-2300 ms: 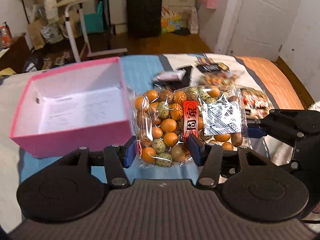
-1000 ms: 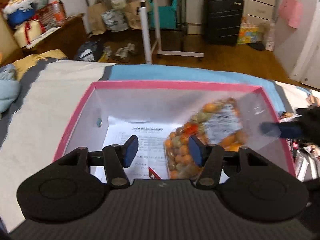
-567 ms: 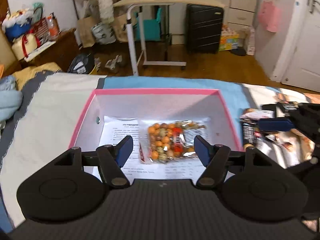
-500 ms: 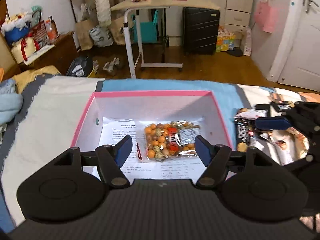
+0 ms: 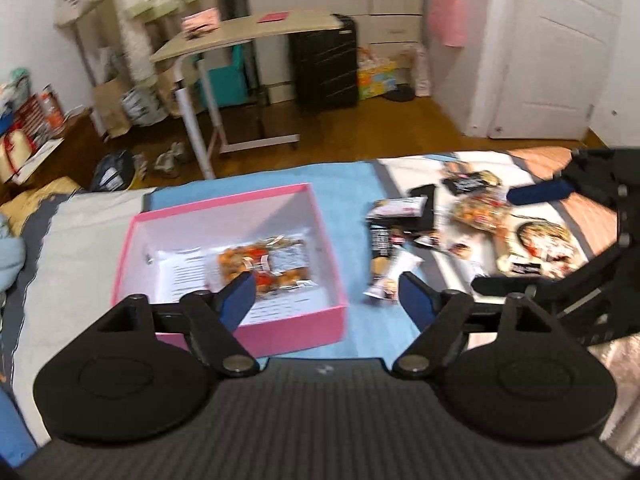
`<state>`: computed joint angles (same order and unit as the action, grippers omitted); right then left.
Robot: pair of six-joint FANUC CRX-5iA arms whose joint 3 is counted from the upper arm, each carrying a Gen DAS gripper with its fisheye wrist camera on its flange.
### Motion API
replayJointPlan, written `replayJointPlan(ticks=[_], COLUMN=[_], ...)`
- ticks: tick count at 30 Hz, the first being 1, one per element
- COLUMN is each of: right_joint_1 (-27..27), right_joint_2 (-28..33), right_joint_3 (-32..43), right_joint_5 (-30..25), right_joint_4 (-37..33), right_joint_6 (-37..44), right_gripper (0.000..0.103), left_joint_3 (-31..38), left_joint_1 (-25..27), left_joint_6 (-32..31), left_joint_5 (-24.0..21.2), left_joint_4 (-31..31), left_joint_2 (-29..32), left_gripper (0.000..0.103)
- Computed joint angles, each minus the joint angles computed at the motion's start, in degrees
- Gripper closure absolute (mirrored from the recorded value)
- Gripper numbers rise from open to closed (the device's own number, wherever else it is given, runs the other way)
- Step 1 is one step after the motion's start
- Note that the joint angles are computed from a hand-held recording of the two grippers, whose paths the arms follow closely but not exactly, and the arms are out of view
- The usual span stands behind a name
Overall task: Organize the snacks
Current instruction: 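Move the left gripper to the white biscuit bar and close on it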
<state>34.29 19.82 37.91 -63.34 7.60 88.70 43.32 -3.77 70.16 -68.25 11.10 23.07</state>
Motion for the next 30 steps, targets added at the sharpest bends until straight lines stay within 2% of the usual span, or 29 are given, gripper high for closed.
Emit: replayJointPlan(ticks=[2, 4, 8, 12, 14, 15, 16, 19, 20, 22, 24, 26, 27, 30], right_joint_1=[-0.8, -1.6, -3.1, -4.8, -5.2, -5.2, -5.2, -6.9, -7.4, -8.9, -10.1, -10.4, -10.1, -9.0], right_joint_2=[-1.8, -2.6, -4.5, -6.5, -7.1, -6.8, -5.8, -2.8, -0.7, 1.6, 4.0, 5.7, 6.2, 7.0], right_joint_3=[-2.7, -4.4, -10.6, -18.0, -22.9, -24.1, -23.8, -19.4, -16.1, -12.1, -8.6, -6.6, -6.5, -7.0], right_joint_5=[0.6, 1.0, 4.9, 13.1, 18.6, 19.3, 18.3, 13.6, 9.8, 5.6, 1.9, -1.3, -1.9, -1.7], right_joint_4=[0.5, 1.1, 3.4, 2.7, 4.8, 6.4, 7.1, 0.8, -1.1, -5.4, -9.2, -10.8, -10.5, -8.2], right_joint_6=[0.2, 0.1, -2.5, -4.5, -4.8, -5.7, -6.3, -2.9, -3.3, -5.5, -8.6, -9.2, -9.1, -8.3], right_gripper=[0.02, 0.02, 0.02, 0.02, 0.02, 0.02, 0.02, 0.02, 0.02, 0.021, 0.022, 0.031, 0.032, 0.033], left_joint_3=[-1.2, -2.0, -4.6, -2.8, -1.7, -0.9, 0.0, 3.8, 5.0, 7.9, 9.4, 10.2, 11.4, 21.3], left_joint_1=[-1.4, -2.6, -5.1, -6.7, -7.1, -7.4, -7.7, -8.6, -8.9, -9.5, -9.7, -9.7, -9.6, -9.2], left_joint_6=[-1.2, -1.7, -4.5, -4.0, -4.0, -3.8, -3.6, -3.1, -3.4, -3.7, -4.2, -4.7, -4.8, -3.9], left_joint_5=[0.9, 1.7, 6.0, 6.1, 5.9, 5.6, 5.3, 4.3, 4.2, 3.5, 3.3, 3.2, 2.3, -5.3], left_joint_4=[0.1, 0.1, -0.5, -0.7, 0.7, 0.6, 0.3, -1.0, -1.5, -2.9, -3.3, -3.4, -3.2, -3.1], left_joint_2=[-0.6, -0.6, -0.3, 3.3, 5.8, 7.0, 8.2, 12.1, 13.3, 15.7, 17.4, 18.5, 19.4, 25.5], left_gripper=[0.015, 0.014, 0.013, 0.013, 0.013, 0.013, 0.013, 0.014, 0.015, 0.017, 0.022, 0.03, 0.031, 0.031])
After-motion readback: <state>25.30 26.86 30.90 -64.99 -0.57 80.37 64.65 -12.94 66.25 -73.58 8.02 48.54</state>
